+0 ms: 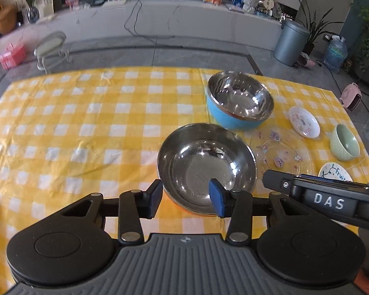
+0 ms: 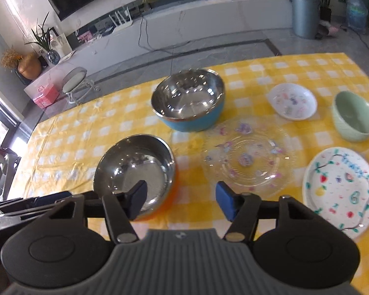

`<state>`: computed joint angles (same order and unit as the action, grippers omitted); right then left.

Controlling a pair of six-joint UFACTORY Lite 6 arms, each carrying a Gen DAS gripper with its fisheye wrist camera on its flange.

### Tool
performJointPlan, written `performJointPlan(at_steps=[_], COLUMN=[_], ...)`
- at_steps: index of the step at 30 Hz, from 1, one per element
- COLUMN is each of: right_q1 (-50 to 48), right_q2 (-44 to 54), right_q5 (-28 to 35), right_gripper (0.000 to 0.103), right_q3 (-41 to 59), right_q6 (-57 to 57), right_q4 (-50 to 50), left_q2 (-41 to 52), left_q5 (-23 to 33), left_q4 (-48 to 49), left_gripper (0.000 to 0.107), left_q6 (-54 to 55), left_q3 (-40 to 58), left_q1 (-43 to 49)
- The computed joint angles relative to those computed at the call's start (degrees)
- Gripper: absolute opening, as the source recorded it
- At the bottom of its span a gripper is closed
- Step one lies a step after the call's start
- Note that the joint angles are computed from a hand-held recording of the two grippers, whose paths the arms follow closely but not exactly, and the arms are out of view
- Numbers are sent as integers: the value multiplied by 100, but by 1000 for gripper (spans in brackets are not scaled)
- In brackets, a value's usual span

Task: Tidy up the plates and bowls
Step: 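Reach both tools to the orange steel bowl and grip its rim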

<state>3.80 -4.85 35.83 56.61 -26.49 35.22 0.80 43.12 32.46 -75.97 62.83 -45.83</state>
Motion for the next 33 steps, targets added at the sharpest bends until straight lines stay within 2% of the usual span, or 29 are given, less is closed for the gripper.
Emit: performJointPlan(at_steps=[2,4,9,13,16,21,26,33], right_q1=[196,343,461,590,674,735,705,444], right_q2=[363,678,1226,1611,1779,1734,1687,843], right_q5=[-100,-190,-231,-295,-333,-456,-377,75], right_gripper=[46,44,34,30,23,16,15,15], right_q3=[190,338,627,852,925,796,800,318], right_q6=[161,340,556,604,692,728,823,697], right_q4=[-62,-157,-167,-124,-167,-253,-353,-360], left_q2=[26,74,155,429,522,573,522,-73], left_q5=[-443,-789,-1364,-1597,-1712,-1556,-1246,-655], left_q4=[-304,-552,-773,-1215,-1374,-1248,-1166,-872], left_gripper=[50,43,39,34,33,28,23,23], left_q6=[278,532,700,1079,1131,978,862,216], left_q3=[-180,-335,-597,-549,-587,-509,-390,-565], left_q1=[337,594,1062,1332,1406,1293,1148,434])
